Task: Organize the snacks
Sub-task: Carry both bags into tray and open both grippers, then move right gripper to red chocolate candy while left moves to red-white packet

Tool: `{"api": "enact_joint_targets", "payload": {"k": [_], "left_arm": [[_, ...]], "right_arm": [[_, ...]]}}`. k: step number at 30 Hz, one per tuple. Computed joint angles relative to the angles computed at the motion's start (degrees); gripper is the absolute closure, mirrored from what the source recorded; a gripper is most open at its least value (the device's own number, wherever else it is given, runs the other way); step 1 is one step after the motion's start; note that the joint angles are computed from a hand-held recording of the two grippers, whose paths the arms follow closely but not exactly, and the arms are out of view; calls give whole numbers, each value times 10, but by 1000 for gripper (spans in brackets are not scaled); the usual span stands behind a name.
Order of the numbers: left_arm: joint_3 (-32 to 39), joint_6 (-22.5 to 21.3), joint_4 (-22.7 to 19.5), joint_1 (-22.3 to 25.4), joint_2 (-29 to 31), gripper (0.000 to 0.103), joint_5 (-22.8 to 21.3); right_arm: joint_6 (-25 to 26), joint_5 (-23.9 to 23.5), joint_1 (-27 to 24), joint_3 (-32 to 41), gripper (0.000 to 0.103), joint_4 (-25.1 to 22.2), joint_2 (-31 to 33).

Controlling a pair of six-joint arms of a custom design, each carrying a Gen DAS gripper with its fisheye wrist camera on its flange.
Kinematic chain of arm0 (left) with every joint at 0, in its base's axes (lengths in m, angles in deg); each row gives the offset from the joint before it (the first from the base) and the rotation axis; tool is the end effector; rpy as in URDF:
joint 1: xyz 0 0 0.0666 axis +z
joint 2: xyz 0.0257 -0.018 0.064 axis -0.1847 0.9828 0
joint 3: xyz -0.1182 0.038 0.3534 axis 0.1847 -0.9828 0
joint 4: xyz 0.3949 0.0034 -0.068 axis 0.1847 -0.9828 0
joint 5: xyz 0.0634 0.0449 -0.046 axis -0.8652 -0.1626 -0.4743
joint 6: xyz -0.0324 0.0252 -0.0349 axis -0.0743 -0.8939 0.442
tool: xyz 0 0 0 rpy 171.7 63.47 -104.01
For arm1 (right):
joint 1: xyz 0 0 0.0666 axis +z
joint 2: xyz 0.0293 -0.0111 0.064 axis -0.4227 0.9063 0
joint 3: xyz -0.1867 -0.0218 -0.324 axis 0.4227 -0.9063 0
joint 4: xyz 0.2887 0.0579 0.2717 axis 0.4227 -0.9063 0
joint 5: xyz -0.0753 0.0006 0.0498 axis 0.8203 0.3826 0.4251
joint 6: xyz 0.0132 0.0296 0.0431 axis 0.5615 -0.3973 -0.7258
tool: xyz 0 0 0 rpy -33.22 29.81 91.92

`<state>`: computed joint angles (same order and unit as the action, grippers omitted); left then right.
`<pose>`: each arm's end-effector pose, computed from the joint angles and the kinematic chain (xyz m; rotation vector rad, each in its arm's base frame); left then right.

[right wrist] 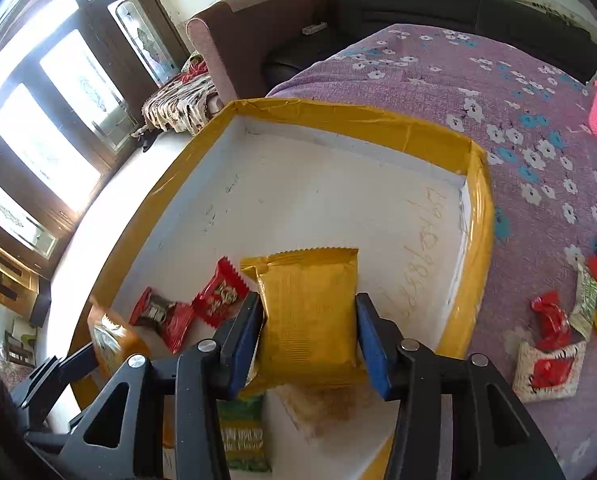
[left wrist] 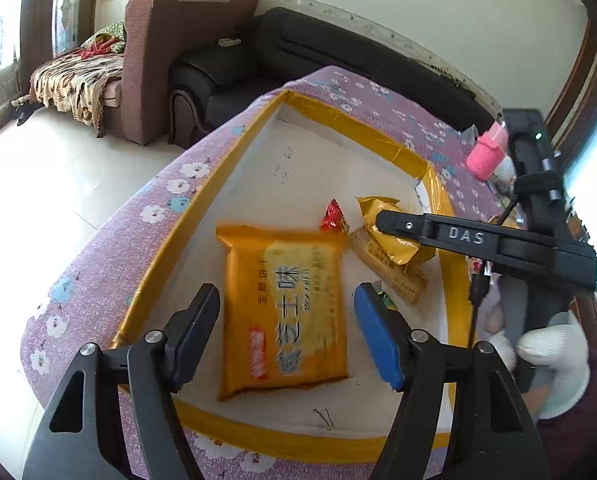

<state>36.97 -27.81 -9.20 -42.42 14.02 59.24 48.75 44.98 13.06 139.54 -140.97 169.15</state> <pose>0.3905 -0.2419 0.5075 0.1155 2.4548 -0.4458 0.4609 0.3538 0.4872 0.0051 2.5559 0.3292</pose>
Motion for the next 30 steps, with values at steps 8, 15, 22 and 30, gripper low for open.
{"api": "enact_joint_targets", "payload": {"k": [8, 15, 22, 30], "left_arm": [[-41, 71, 67, 2, -49, 33, -17], [-64, 83, 109, -56, -74, 33, -133], [-58, 84, 129, -80, -76, 33, -82], [-23, 43, 121, -106, -52, 33, -77]], "right_arm": [[-13, 21, 0, -52, 52, 41, -69], [-3, 144, -13, -149, 24, 20, -195], [-51, 31, -111, -248, 35, 25, -250], [-46, 71, -91, -188, 51, -8, -151]]}}
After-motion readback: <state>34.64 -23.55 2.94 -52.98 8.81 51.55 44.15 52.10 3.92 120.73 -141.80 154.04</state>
